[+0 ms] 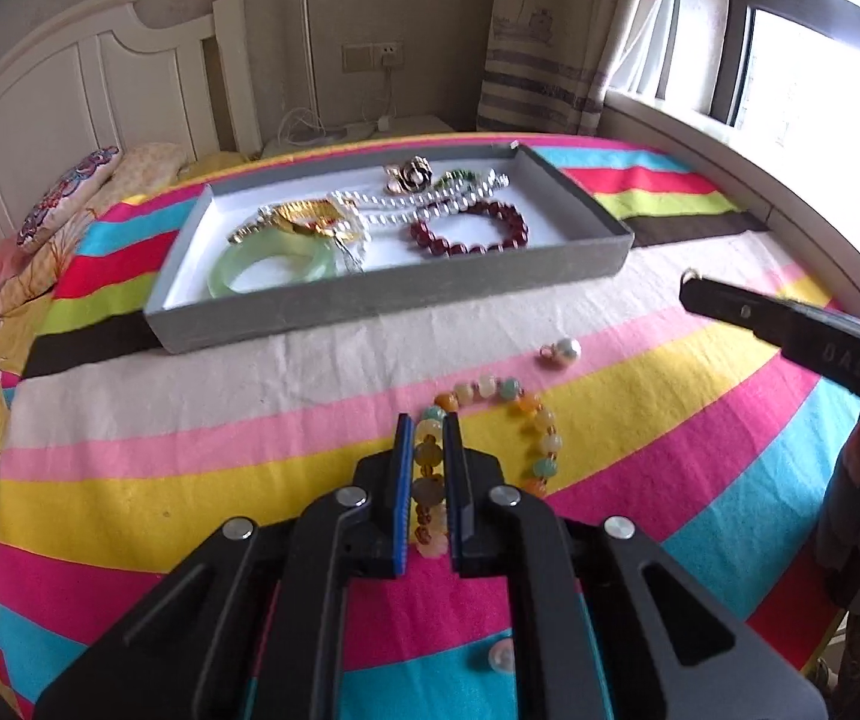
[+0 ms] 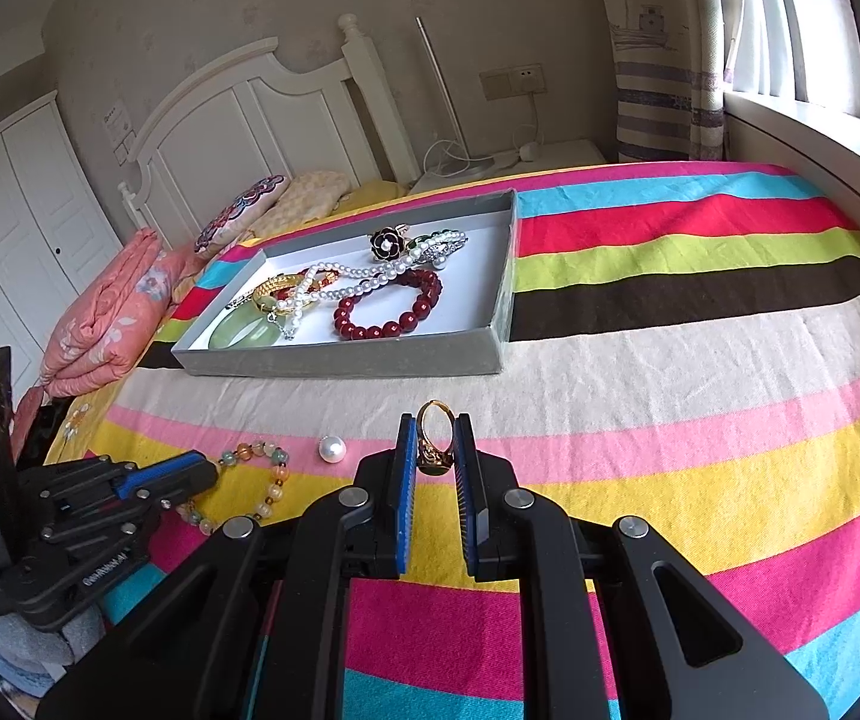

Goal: Organize jewelry
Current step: 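Close the left gripper on the bead bracelet and lift it, then carry the bead bracelet in the left gripper over the box while the right carries the ring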

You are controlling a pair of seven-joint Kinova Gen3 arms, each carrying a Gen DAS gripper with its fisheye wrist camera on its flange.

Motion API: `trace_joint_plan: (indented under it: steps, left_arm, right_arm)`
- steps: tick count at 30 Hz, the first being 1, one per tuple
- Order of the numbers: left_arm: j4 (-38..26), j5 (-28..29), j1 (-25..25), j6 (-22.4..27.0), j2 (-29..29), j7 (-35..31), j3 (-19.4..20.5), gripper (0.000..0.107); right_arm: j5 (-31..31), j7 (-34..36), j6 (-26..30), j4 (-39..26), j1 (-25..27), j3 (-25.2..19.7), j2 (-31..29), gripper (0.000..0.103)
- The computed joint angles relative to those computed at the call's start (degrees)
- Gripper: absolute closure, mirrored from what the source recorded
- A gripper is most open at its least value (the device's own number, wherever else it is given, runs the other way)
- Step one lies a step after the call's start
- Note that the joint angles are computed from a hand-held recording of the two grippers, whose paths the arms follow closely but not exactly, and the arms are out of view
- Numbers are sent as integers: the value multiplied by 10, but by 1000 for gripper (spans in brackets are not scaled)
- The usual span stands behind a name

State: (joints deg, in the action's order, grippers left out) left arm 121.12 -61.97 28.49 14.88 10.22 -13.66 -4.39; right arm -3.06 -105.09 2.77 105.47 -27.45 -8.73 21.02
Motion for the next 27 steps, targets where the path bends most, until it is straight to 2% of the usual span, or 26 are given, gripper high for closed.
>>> trace_joint_plan:
  steps: [4, 7, 12, 20, 27]
  left_arm:
    - [-1, -22, 2, 14, -25, 20, 8, 99]
    - [0, -42, -8, 26, -42, 36, 29, 99]
    - [-4, -58, -29, 48, -61, 42, 69, 99]
    - [-32, -39, -61, 77, -67, -5, 113, 99]
    - [-73, -5, -63, 95, -51, -69, 114, 99]
  right_arm:
    - [1, 2, -7, 5, 5, -6, -2, 89]
    - [0, 6, -13, 9, 35, -40, -5, 89]
    - [2, 12, -20, 16, 37, -48, -19, 89]
    - [5, 17, -21, 15, 21, -37, -31, 89]
    - [9, 21, -6, -2, -8, -11, -28, 89]
